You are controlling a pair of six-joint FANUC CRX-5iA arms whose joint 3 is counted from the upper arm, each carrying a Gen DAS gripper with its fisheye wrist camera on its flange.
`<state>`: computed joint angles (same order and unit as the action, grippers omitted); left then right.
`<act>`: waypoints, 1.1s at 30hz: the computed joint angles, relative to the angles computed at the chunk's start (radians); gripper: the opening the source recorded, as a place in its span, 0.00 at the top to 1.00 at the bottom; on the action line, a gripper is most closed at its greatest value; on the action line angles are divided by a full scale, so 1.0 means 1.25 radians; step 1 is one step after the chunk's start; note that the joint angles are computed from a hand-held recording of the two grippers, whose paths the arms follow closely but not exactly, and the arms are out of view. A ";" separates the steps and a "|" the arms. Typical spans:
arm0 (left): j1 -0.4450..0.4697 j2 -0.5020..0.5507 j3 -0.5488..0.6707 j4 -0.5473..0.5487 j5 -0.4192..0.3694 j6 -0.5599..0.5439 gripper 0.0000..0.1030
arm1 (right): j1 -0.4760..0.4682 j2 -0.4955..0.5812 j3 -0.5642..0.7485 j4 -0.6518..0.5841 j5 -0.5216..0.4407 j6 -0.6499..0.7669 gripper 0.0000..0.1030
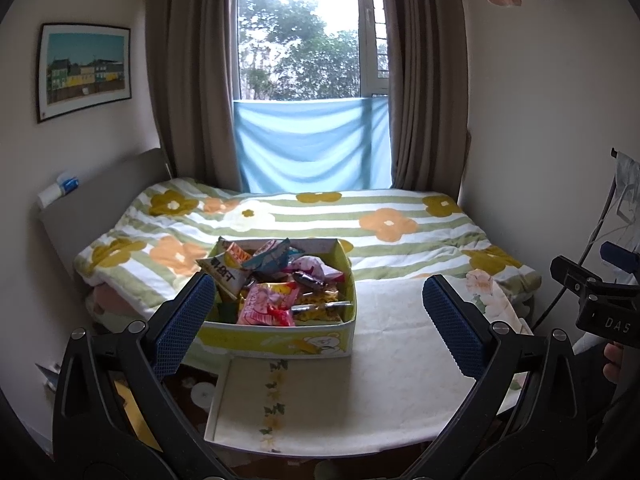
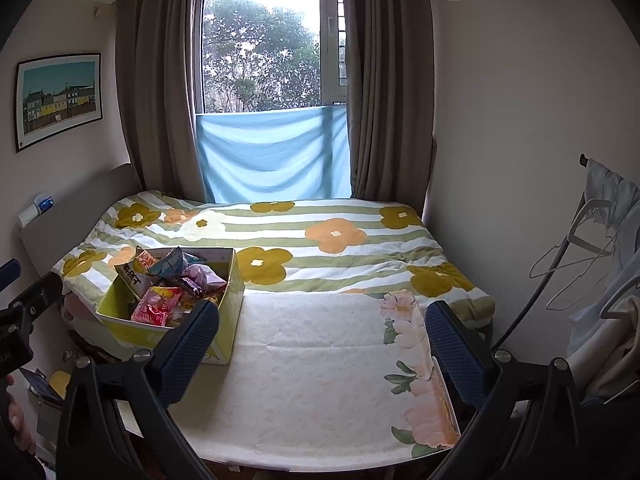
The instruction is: Organize snacks
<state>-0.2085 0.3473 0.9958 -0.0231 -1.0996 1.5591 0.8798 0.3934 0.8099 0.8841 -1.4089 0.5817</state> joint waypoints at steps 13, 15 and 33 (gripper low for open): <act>0.001 0.014 0.024 0.000 -0.014 -0.002 0.00 | -0.002 0.000 -0.002 0.000 0.001 0.000 0.00; 0.002 0.016 0.027 0.003 -0.017 -0.004 0.00 | -0.002 -0.004 -0.008 0.000 0.004 -0.003 0.00; -0.010 0.003 0.002 -0.052 0.019 0.014 0.00 | -0.010 -0.004 -0.013 -0.011 0.015 -0.001 0.00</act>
<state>-0.2212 0.3510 0.9984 -0.0883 -1.0759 1.5763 0.8669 0.3883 0.7939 0.8697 -1.3907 0.5805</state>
